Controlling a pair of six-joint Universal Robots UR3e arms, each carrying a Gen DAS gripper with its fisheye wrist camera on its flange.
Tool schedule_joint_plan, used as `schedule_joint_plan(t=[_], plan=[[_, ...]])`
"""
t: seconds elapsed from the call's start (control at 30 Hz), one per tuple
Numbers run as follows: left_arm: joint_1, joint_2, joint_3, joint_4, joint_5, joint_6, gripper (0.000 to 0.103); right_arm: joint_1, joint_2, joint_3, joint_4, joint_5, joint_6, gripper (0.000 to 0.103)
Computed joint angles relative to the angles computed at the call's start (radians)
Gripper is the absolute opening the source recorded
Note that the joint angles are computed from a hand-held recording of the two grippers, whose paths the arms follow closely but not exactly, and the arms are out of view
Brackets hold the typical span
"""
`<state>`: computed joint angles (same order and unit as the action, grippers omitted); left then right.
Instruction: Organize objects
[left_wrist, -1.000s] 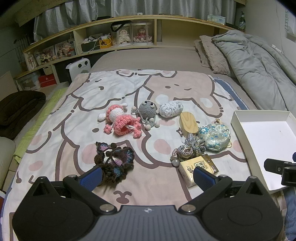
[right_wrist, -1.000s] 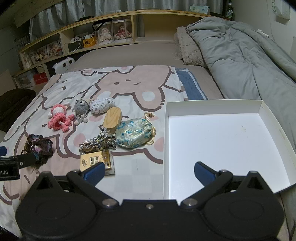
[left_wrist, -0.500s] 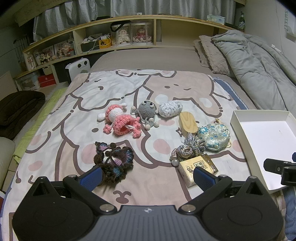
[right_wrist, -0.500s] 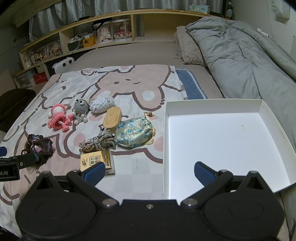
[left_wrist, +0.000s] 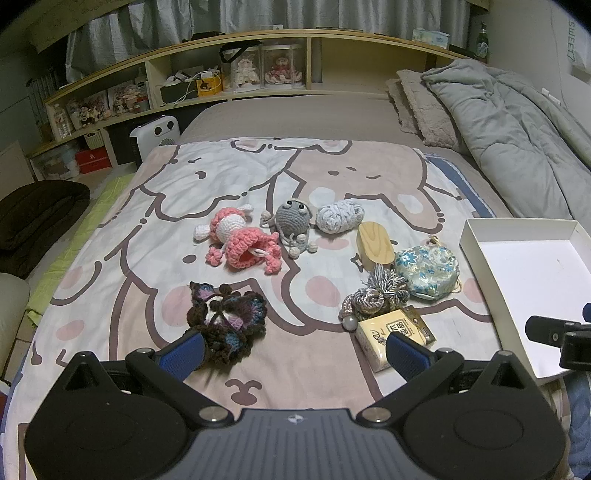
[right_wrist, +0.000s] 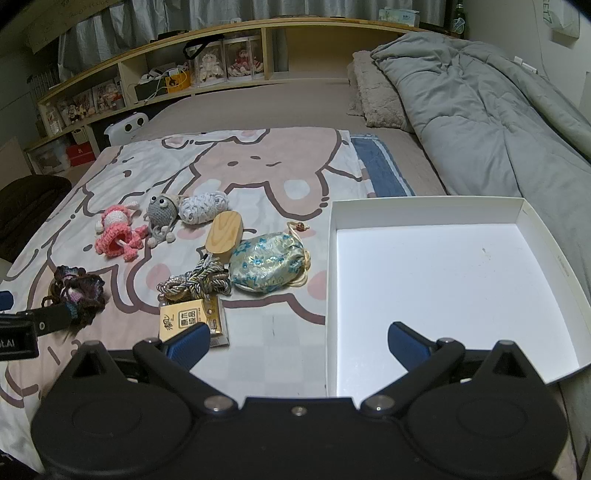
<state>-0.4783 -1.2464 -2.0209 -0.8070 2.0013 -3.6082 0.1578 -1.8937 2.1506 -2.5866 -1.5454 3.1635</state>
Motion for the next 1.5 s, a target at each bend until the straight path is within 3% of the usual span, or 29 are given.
schedule_joint_plan(t=[1.5], plan=[[-0.007,-0.004,-0.003,0.003,0.004,-0.005,0.103,-0.017,-0.015,0.022,0.004,0.008,-0.009,0.103]])
